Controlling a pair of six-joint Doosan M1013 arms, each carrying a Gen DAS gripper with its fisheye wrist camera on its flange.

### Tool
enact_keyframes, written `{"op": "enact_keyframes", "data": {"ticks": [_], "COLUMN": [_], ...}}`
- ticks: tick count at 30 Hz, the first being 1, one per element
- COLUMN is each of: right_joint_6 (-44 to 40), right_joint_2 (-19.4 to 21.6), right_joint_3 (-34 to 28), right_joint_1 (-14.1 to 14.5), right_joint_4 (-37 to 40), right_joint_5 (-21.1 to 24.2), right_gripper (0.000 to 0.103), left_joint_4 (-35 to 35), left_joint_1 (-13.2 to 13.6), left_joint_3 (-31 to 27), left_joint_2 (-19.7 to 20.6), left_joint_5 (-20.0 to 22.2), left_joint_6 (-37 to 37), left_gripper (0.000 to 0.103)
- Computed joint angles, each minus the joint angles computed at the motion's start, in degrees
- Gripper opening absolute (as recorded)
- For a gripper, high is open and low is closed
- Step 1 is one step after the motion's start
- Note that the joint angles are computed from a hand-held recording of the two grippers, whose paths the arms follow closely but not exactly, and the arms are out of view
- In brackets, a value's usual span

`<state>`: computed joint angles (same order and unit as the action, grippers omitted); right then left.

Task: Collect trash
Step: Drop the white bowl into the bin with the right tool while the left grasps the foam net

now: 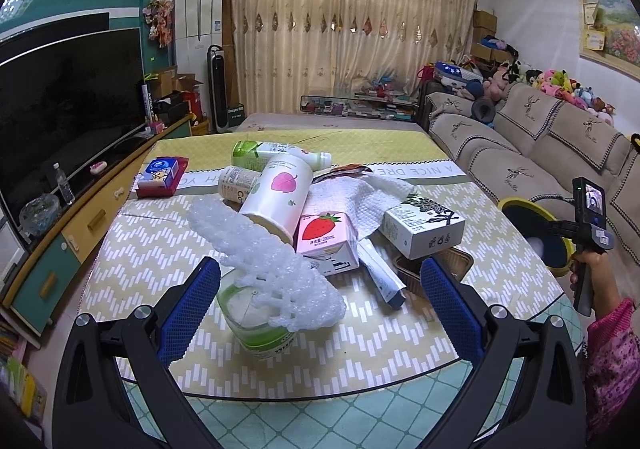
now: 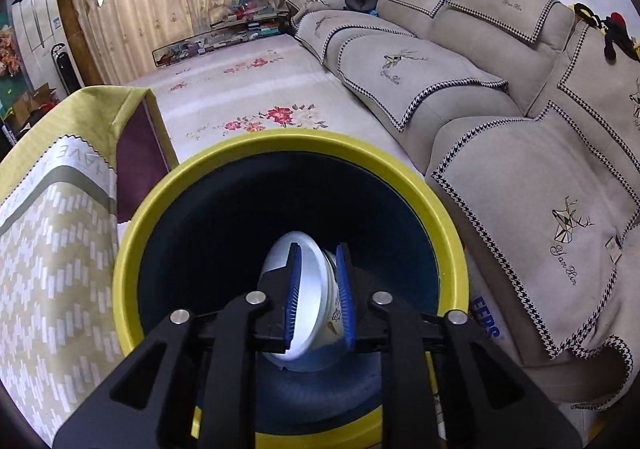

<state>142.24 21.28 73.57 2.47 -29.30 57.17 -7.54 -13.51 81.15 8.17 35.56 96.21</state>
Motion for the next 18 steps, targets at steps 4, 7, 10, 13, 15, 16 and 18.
{"op": "enact_keyframes", "data": {"ticks": [4, 7, 10, 13, 15, 16, 18], "right_joint_6": [0.49, 0.57, 0.47, 0.48, 0.36, 0.4, 0.47], "right_joint_2": [-0.79, -1.35, -1.64, -1.7, -1.71, -1.76, -1.83], "right_joint_3": [0.25, 0.53, 0.6, 0.59, 0.6, 0.68, 0.83], "right_joint_1": [1.01, 1.46, 1.73, 2.0, 2.11, 2.15, 2.18], "right_joint_4": [-1.64, -2.22, -2.33, -2.19, -1.98, -1.96, -1.78], "right_joint_5": [-0.51, -1.06, -1.35, -1.56, -1.73, -1.96, -2.27], "right_gripper": [0.026, 0.026, 0.027, 0.027, 0.027, 0.027, 0.027], "left_joint_4": [3.35, 3.09, 3.11, 3.23, 2.82, 2.56, 0.46], "left_joint_1": [-0.03, 0.48, 0.88, 1.01, 1.01, 1.05, 1.29], "left_joint_3": [-0.53, -1.31, -2.3, -2.91, -3.14, -3.38, -3.67], "left_joint_2": [0.48, 1.09, 1.78, 2.24, 2.52, 2.71, 3.02], "left_joint_5": [0.28, 0.84, 1.45, 1.63, 1.97, 2.43, 3.34], "left_joint_6": [-3.24, -4.38, -5.67, -6.14, -6.02, -6.0, -4.94], "left_gripper": [0.098, 0.098, 0.098, 0.087, 0.069, 0.065, 0.046]}}
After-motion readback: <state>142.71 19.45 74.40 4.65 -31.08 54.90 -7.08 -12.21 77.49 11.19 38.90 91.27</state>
